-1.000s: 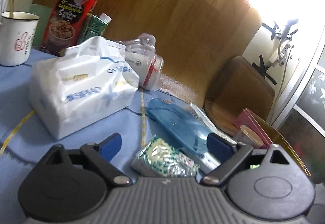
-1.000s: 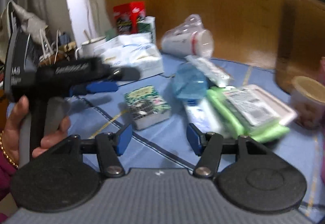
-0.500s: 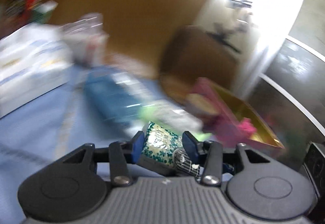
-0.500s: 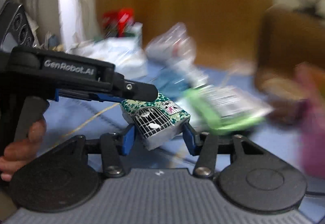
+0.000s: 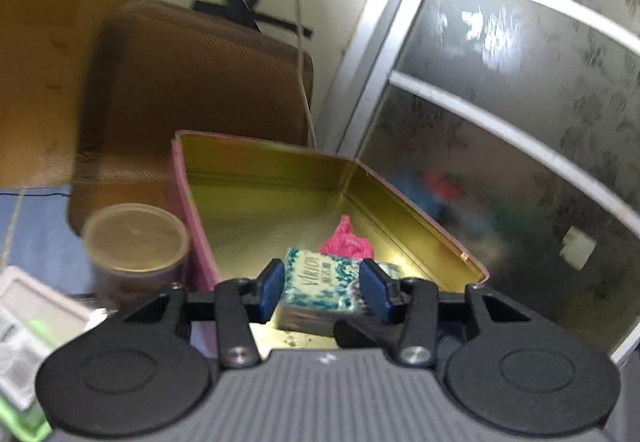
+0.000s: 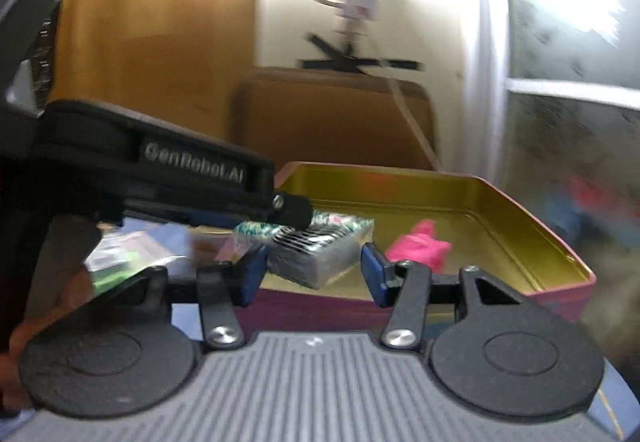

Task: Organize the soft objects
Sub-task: 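Grasp the green-patterned packet with the left gripper and drop it into the pink tin, then grasp the barcode-labelled clear case with the left gripper and place it in the tin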

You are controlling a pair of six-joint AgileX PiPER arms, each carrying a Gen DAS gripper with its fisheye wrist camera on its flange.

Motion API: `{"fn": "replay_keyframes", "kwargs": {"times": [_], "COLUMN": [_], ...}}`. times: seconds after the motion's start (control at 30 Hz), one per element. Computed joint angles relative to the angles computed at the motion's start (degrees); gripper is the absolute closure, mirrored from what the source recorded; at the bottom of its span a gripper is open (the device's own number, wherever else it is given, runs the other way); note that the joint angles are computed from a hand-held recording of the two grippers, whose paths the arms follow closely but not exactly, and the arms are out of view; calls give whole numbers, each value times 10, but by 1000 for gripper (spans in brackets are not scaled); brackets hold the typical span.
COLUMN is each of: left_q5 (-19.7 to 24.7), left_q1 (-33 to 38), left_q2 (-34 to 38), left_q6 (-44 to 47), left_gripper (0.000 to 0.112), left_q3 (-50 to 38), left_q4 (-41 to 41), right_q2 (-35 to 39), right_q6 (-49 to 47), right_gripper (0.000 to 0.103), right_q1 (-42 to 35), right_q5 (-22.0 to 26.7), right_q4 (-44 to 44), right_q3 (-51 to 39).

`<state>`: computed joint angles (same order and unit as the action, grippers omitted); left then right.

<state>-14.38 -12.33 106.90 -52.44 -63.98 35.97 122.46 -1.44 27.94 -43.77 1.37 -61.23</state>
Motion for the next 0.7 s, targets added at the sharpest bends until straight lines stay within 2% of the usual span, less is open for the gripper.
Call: {"fn": "replay_keyframes", "kwargs": {"times": [0.07, 0.13, 0.2, 0.3, 0.37, 0.4, 0.47, 0.53, 0.6, 0.7], "left_q5": [34, 2, -33, -105, -142, -160, -168, -189, -223, -263], "left_q1": [-25, -23, -12, 36, 87, 116, 165, 235, 315, 387], "left_q2": [15, -8, -43, -115, -162, -184, -215, -235, -240, -228], "left_q6": [103, 156, 160, 111, 81, 81, 105, 71, 19, 24], "left_gripper": [70, 67, 67, 67, 67, 67, 69, 69, 69, 69], "left_q3": [-19, 26, 77, 183, 254, 290, 345, 390, 423, 451], "left_q4": [-101, -140, -134, -81, -46, -41, -57, -17, 46, 64], "right_q2": [11, 14, 13, 9, 9, 7, -2, 4, 21, 72], "right_q6": [1, 38, 42, 36, 84, 108, 144, 172, 161, 155], "right_gripper": [32, 26, 26, 27, 27, 27, 27, 28, 28, 28], "right_q1": [-5, -23, -18, 0, -1, -5, -4, 15, 49, 90], "right_q5": [17, 1, -33, -97, -167, -178, -145, -82, -1, 124], "right_q4": [25, -4, 6, 35, -5, -46, -140, -220, -246, -271], "right_q3": [-20, -9, 12, 45, 74, 77, 61, 14, -50, -178]}}
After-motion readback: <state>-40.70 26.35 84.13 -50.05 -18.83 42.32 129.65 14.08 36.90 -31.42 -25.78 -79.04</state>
